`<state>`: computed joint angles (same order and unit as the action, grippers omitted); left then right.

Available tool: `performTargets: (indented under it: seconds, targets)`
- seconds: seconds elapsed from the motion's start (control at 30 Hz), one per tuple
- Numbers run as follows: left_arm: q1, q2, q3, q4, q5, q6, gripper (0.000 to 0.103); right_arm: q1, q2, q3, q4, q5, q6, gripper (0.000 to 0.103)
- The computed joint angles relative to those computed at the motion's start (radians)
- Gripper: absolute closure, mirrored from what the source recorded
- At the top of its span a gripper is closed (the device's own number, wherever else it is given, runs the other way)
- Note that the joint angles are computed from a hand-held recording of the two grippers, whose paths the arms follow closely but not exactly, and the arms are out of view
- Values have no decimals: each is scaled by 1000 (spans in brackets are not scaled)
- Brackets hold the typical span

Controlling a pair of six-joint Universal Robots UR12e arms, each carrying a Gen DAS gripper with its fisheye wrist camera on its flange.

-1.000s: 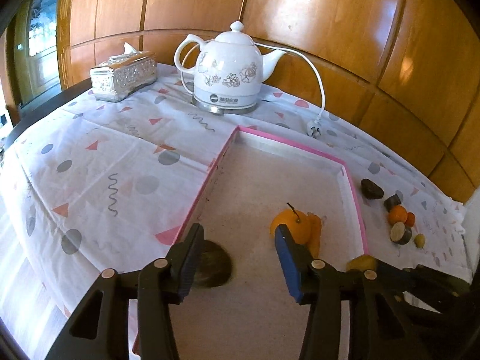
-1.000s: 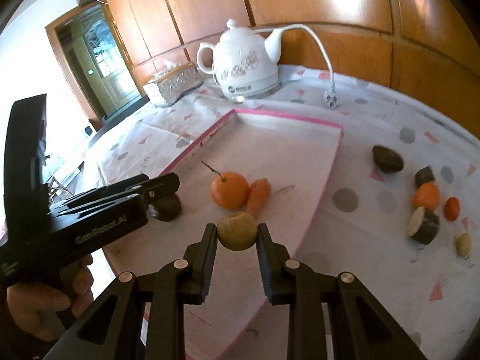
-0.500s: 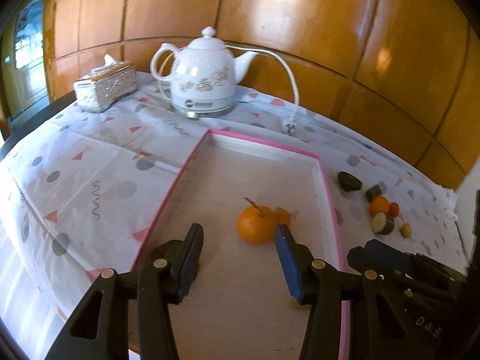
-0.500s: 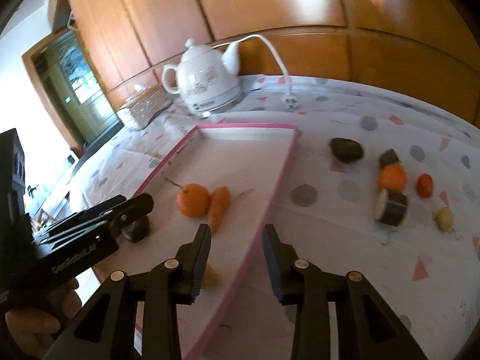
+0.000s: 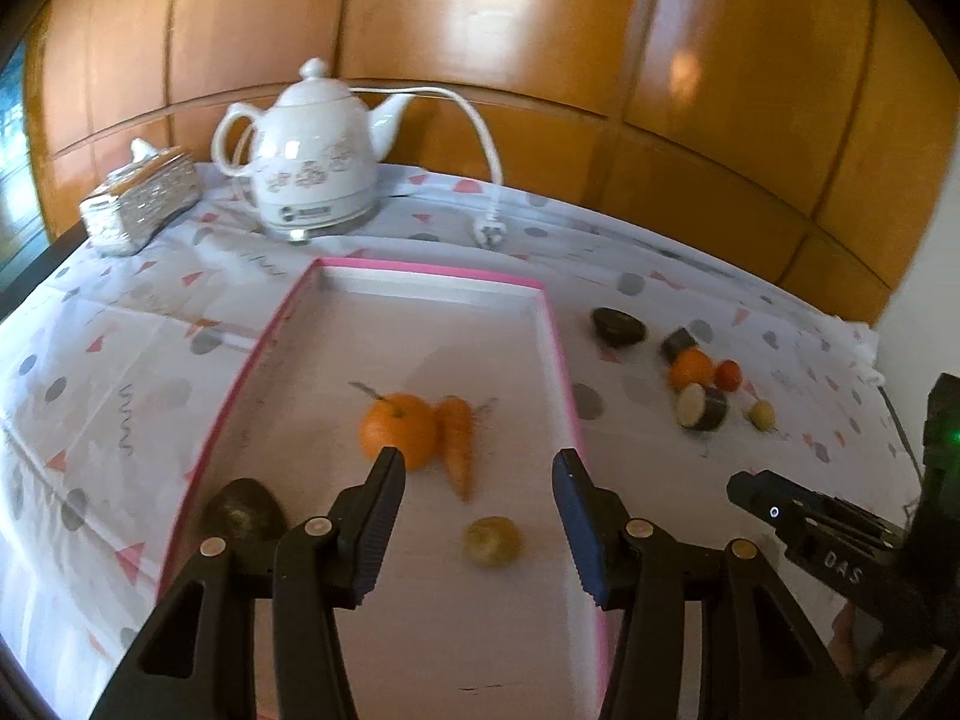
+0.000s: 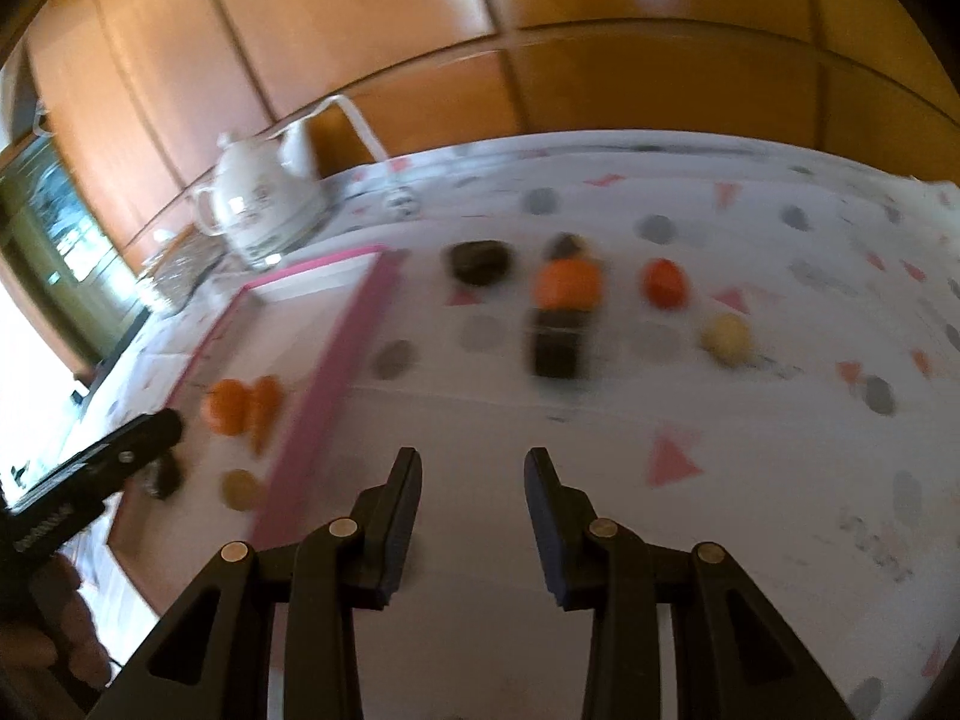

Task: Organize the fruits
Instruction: 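Move the left tool back to the black cylindrical slice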

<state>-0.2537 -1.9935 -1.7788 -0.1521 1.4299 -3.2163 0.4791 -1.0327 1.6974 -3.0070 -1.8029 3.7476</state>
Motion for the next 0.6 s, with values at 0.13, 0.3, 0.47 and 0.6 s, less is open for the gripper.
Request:
performTargets:
  seconds: [0.13, 0.3, 0.47, 0.6]
  targets:
    - [-11, -3, 10, -10, -40, 33, 49, -12, -32, 58, 8, -81, 86, 67]
    - [-29, -12, 28, -32, -81, 70, 46, -35, -59, 100, 39, -141, 165, 67]
    - [-48, -23, 47, -54, -103, 97, 45, -61, -58, 98, 37, -133, 152, 67]
    - [-62, -33, 60, -73, -113, 120, 44, -75, -37, 61, 52, -125, 105, 67]
